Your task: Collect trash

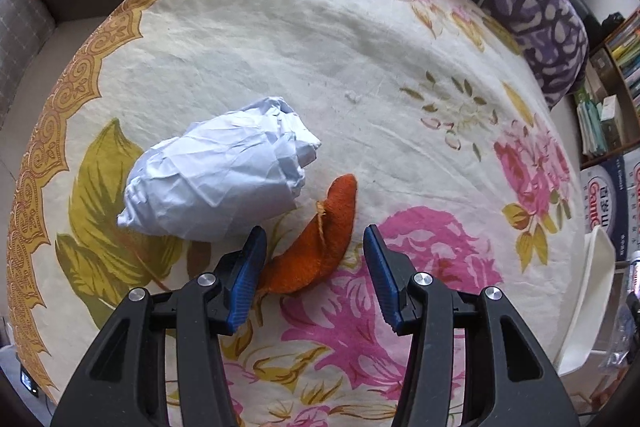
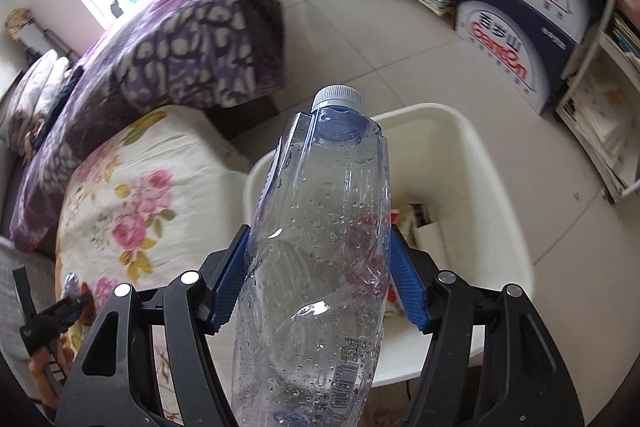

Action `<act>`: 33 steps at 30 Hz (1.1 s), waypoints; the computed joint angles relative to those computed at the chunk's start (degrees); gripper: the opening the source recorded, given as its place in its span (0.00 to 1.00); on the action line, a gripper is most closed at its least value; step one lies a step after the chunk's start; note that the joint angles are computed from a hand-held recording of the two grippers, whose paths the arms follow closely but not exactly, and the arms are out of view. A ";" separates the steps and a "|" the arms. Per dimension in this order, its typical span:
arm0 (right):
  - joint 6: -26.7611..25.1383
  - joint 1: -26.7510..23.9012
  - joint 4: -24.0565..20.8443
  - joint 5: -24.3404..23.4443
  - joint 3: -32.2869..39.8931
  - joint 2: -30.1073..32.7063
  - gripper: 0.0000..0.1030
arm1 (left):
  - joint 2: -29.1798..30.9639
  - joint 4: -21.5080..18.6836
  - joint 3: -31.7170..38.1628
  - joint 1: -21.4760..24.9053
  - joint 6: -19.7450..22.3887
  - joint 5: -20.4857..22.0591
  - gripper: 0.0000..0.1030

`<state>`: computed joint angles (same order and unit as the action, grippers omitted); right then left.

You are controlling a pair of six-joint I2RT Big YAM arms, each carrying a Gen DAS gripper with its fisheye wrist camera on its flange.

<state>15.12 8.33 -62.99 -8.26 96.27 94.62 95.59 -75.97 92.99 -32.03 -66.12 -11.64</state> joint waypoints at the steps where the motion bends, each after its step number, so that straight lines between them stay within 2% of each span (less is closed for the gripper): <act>1: 0.14 -0.52 -0.09 0.13 -0.06 0.06 0.61 | 0.49 -0.75 0.61 -0.21 0.30 -0.68 0.49; 4: 0.52 -1.72 -0.39 -0.52 -0.10 0.09 0.61 | 1.97 -2.54 2.33 -0.77 1.13 -1.97 0.49; 7: 0.56 -2.71 -0.17 -1.21 -0.41 -0.35 0.61 | 3.82 -5.39 4.60 -1.73 2.13 -4.86 0.34; 8: 0.36 -2.99 0.06 -1.30 -0.56 -0.62 0.61 | 4.09 -5.53 5.03 -1.91 2.42 -5.31 0.25; 9: 0.30 -3.08 0.12 -1.34 -0.56 -0.70 0.61 | 4.27 -5.89 5.36 -2.15 2.39 -5.73 0.23; 13: -0.17 -3.90 -0.25 -1.42 -0.45 -0.86 0.61 | 4.96 -6.34 6.90 -3.02 2.08 -6.58 0.21; 18: -0.36 -5.00 -0.88 -0.96 -0.45 -1.03 0.61 | 5.75 -4.01 10.24 -4.50 3.66 -5.98 0.21; 23: -0.72 -6.42 -0.99 -1.47 -1.08 -1.58 0.61 | 9.55 -6.66 16.96 -6.76 5.29 -6.04 0.21; 27: -1.14 -7.44 -1.30 -1.90 -1.41 -1.95 0.61 | 11.31 -8.06 19.33 -8.01 5.04 -4.14 0.21; 33: -1.91 -8.10 -2.23 -3.01 -1.14 -1.81 0.61 | 14.16 -10.40 24.08 -9.95 5.70 -4.65 0.21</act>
<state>13.21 0.23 -65.22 -11.27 95.12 92.82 109.75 -86.37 117.07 -41.98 -60.42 -16.29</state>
